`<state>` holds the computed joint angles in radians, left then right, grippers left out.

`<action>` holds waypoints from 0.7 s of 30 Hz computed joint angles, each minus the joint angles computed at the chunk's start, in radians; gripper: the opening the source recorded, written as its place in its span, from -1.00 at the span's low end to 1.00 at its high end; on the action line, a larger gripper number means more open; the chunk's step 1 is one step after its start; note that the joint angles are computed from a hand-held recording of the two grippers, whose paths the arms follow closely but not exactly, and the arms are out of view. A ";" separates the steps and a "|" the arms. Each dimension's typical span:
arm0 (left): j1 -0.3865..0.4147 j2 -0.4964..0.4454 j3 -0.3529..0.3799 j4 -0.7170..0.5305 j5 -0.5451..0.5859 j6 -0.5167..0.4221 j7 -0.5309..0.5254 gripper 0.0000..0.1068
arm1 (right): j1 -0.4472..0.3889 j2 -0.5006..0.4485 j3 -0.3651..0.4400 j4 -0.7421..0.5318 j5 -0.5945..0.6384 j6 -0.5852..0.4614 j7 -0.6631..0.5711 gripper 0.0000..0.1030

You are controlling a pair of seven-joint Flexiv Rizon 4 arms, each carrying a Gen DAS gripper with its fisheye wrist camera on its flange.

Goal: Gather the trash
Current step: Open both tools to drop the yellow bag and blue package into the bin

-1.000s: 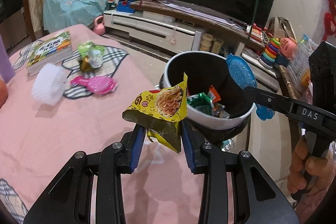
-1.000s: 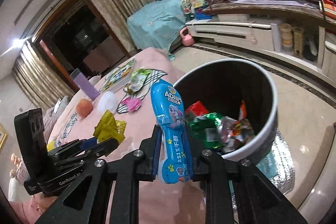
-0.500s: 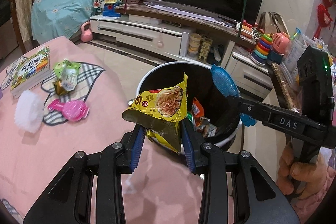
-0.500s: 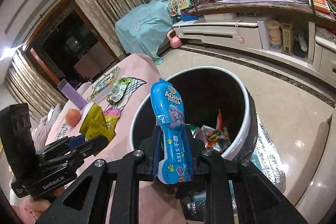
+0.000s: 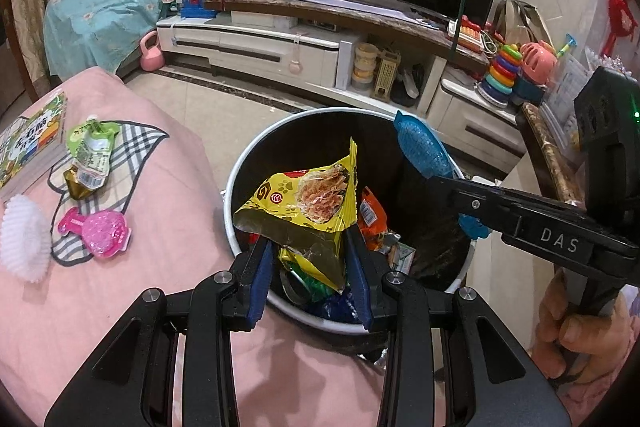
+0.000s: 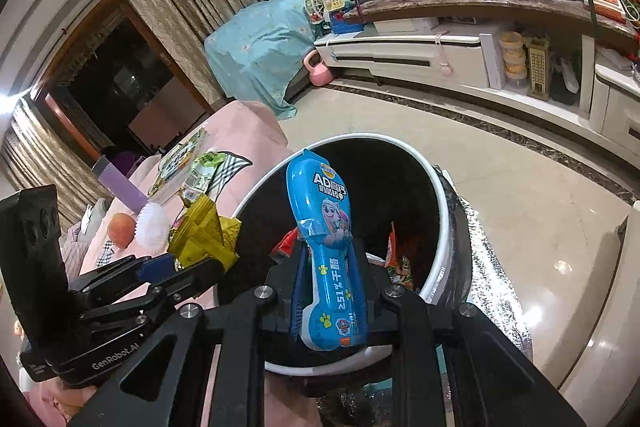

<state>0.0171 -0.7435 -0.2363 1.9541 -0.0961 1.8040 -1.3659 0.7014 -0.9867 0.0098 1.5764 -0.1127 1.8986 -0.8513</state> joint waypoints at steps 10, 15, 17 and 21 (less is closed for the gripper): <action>-0.027 -0.026 0.017 -0.054 -0.030 -0.075 0.020 -0.37 | -0.045 -0.021 0.042 -0.049 -0.048 -0.073 0.015 -0.60; -0.049 -0.039 0.040 -0.083 -0.053 -0.115 0.032 -0.34 | -0.070 -0.034 0.066 -0.072 -0.075 -0.112 0.028 -0.58; -0.056 -0.042 0.046 -0.096 -0.063 -0.137 0.038 -0.25 | -0.076 -0.036 0.072 -0.075 -0.083 -0.118 0.030 -0.58; -0.072 -0.043 0.065 -0.100 -0.077 -0.142 0.038 -0.18 | -0.072 -0.031 0.064 -0.079 -0.089 -0.142 0.041 -0.53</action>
